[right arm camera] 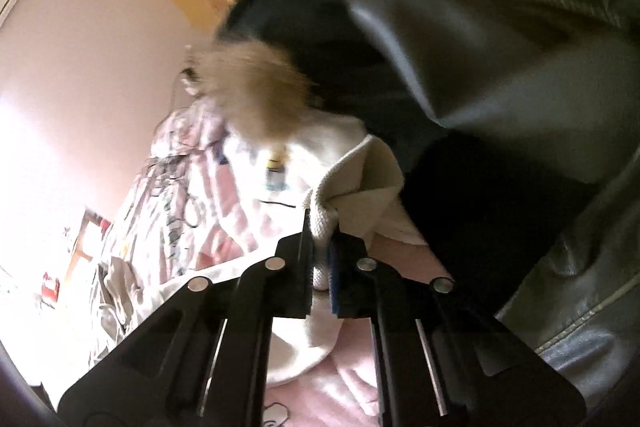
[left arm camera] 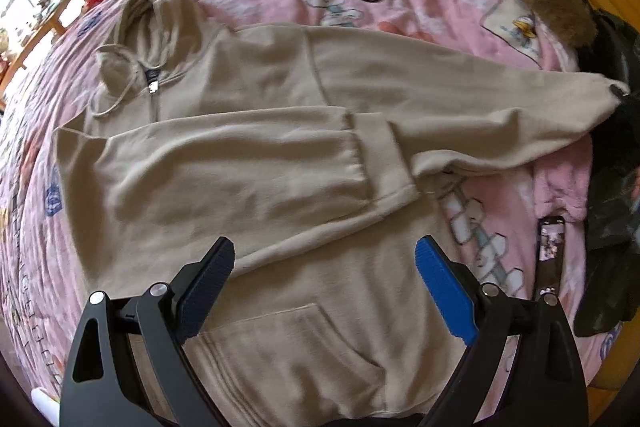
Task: Fold large clothes
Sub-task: 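Move the right tool to the other sleeve cuff near the black jacket and grasp it, then lift the cuff with the right tool, lay the sleeve across the hoodie front, release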
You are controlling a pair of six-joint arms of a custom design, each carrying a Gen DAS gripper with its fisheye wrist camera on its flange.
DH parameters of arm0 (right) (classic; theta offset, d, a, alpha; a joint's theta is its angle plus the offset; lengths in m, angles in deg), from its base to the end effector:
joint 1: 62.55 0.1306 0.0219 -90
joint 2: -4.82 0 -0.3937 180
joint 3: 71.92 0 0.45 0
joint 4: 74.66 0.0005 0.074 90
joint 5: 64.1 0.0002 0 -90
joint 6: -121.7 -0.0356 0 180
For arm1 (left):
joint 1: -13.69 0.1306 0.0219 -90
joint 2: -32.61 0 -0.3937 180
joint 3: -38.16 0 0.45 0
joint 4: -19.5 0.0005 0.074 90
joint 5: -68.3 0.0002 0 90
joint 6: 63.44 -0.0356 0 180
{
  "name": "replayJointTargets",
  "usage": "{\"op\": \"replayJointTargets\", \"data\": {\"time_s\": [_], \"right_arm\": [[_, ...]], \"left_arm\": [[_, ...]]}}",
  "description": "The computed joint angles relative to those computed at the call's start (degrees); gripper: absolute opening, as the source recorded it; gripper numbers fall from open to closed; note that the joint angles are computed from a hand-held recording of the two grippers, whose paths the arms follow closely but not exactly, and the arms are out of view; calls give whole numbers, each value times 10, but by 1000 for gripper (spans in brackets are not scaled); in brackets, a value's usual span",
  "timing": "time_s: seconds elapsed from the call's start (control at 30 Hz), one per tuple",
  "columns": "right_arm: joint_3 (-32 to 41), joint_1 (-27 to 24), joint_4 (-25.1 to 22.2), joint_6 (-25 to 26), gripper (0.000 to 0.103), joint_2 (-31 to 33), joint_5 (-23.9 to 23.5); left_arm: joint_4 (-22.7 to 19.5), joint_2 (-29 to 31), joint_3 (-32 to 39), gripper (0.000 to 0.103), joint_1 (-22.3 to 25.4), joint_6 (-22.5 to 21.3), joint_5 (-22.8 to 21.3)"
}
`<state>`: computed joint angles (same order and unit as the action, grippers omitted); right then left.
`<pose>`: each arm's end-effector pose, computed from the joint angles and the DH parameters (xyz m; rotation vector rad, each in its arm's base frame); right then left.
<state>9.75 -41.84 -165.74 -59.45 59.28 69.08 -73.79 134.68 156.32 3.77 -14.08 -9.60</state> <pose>0.2306 0.0606 0.5669 1.4833 1.7387 -0.0670 0.5508 -0.1044 0.5342 1.2537 2.5750 -0.2076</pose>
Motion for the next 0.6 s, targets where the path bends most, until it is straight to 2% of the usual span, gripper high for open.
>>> {"op": "replayJointTargets", "data": {"time_s": [0.03,0.13,0.33,0.6], "right_arm": [[14,18,-11,-5,5,11,14],[68,31,-1,49,5,58,34],[181,44,93,207,5,169,36],[347,62,202,341,5,344,-13]], "left_arm": [[2,6,6,89,5,1,-2],[0,31,33,89,23,2,-4],[26,75,77,89,61,14,-21],[31,139,136,89,120,36,-42]]}}
